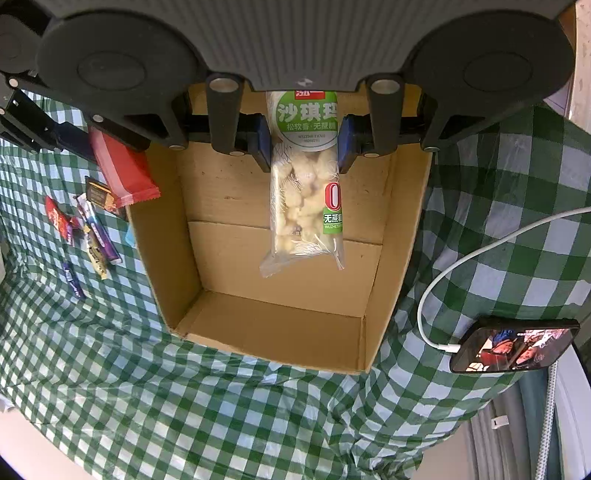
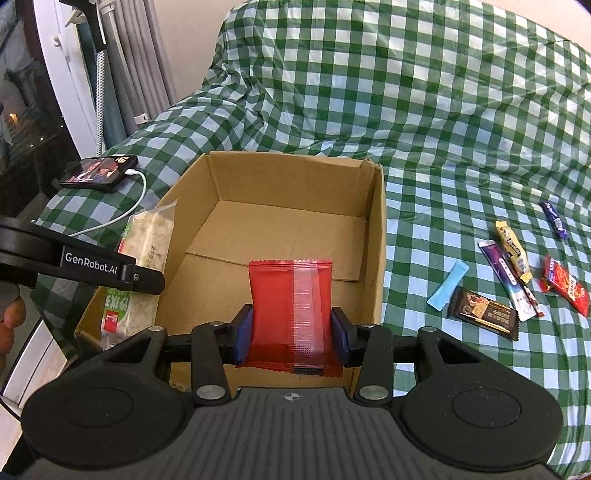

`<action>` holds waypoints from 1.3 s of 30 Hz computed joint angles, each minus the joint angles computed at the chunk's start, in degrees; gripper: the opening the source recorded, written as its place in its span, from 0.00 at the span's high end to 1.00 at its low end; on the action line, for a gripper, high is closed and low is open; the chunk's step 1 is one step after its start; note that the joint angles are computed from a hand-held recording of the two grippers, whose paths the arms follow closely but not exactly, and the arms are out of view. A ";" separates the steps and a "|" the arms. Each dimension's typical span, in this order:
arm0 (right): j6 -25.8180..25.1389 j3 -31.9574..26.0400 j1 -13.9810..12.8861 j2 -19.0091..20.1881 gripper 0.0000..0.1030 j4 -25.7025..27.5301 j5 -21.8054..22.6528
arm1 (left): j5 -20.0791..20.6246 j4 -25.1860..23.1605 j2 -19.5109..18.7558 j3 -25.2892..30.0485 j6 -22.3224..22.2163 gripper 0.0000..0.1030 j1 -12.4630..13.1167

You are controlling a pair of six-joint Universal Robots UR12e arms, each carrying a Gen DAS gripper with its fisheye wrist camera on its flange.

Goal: Organize snacks
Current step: 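Carry the peanut bag and red packet with both tools over the cardboard box, then open both tools to drop the peanut bag and red packet into the box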

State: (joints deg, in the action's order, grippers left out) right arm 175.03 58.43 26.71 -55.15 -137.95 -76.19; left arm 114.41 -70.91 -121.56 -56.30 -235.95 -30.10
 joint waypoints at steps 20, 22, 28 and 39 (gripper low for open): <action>0.57 -8.24 0.35 5.87 0.55 5.04 -0.13 | -2.88 -2.82 -2.06 1.22 1.73 0.61 2.52; 0.76 -8.79 0.37 6.26 0.55 5.29 -0.25 | -2.83 -3.29 -2.29 1.46 1.70 0.61 2.64; 3.84 -10.58 0.35 7.46 0.28 5.35 -0.27 | -0.70 -4.29 -2.71 2.15 1.81 0.00 2.58; 5.64 -5.91 0.22 3.20 0.10 7.73 -0.99 | 1.96 -8.52 -0.33 1.17 -0.34 0.00 -0.05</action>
